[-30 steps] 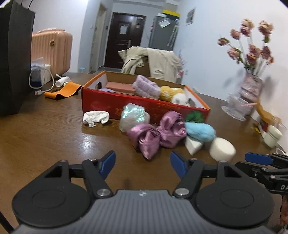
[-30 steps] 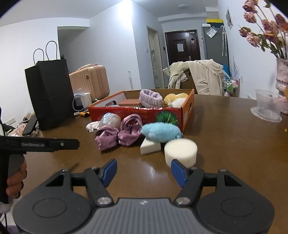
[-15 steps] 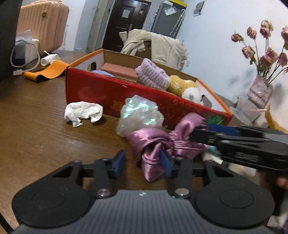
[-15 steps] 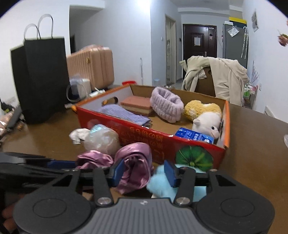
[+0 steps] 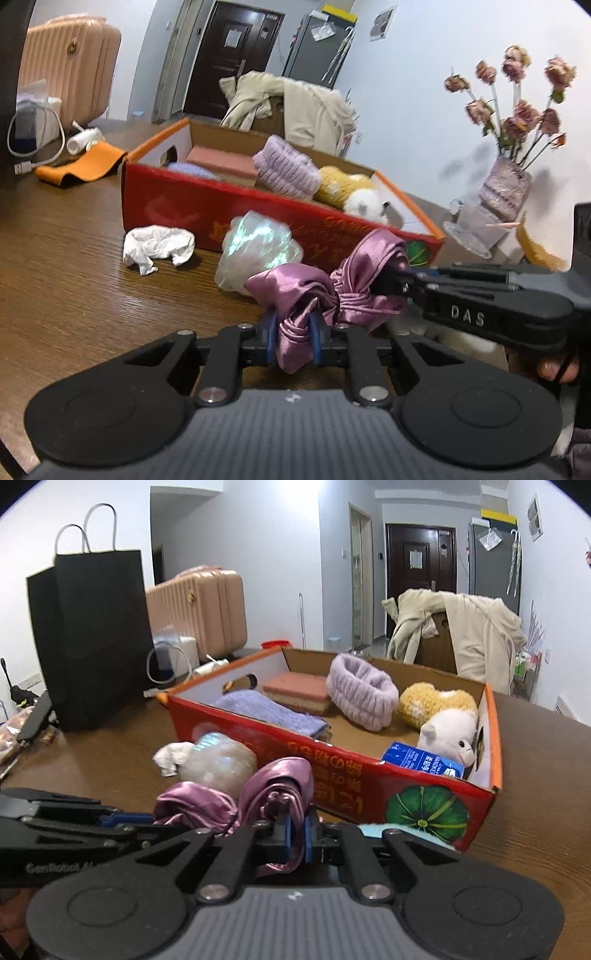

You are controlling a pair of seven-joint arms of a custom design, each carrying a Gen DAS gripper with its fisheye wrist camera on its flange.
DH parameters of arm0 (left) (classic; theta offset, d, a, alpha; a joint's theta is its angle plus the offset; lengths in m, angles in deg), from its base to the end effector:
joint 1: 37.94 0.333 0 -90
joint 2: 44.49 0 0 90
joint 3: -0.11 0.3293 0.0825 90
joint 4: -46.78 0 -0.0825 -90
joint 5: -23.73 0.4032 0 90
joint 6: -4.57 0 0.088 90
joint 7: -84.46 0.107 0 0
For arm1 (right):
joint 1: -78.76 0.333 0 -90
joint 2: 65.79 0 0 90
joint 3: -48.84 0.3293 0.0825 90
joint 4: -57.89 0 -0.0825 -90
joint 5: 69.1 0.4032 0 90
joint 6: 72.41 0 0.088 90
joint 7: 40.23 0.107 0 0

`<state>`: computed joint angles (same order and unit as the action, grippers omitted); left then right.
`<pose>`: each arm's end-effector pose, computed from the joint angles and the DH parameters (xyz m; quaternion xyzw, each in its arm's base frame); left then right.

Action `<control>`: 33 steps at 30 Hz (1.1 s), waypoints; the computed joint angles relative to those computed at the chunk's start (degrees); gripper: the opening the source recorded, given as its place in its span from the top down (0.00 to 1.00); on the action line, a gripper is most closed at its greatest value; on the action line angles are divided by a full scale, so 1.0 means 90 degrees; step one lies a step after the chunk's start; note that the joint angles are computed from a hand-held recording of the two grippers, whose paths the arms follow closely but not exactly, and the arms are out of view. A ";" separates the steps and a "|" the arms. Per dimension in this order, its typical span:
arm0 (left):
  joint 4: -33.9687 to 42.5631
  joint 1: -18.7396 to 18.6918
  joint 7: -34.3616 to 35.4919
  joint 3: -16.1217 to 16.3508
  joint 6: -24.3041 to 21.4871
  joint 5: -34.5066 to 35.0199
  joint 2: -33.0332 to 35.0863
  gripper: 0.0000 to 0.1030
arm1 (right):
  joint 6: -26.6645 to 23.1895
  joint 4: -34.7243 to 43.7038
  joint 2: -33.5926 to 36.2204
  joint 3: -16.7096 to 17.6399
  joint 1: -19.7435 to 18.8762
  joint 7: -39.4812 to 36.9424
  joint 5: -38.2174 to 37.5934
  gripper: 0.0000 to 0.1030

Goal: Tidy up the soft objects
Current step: 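Close both tools on the pink satin bow scrunchie, then carry the pink scrunchie into the box and open both tools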

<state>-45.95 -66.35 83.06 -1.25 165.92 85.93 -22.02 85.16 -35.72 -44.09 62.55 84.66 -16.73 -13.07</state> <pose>0.6125 -0.3975 0.4748 -0.6716 0.5651 -0.4162 0.2374 0.7029 0.1884 0.4781 -0.7913 0.3863 -0.1567 0.4474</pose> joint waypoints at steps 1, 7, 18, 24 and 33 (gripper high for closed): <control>-0.0081 -0.0073 -0.0131 0.0044 0.0013 0.0154 -0.0096 0.82 | 0.0040 -0.0181 -0.0157 0.0049 -0.0053 -0.0103 0.0142 0.93; -0.0468 -0.0169 -0.0975 -0.0128 0.0072 0.1134 -0.0579 0.83 | 0.0118 -0.1401 -0.1356 -0.0055 -0.0097 -0.1164 0.1547 0.94; -0.0611 -0.0023 -0.1296 -0.0787 -0.0321 0.1973 -0.0942 0.83 | 0.0011 -0.2485 -0.2532 -0.0927 0.0514 -0.2311 0.3031 0.94; -0.0321 0.0123 -0.1069 -0.0824 -0.0156 0.1793 -0.0749 0.83 | -0.0035 -0.2334 -0.2440 -0.1216 0.0757 -0.2431 0.3145 0.94; 0.1346 0.0749 0.1486 -0.0701 0.0523 -0.0085 0.0468 0.83 | 0.0066 -0.0191 -0.0785 -0.0989 0.0656 -0.1452 0.1978 0.94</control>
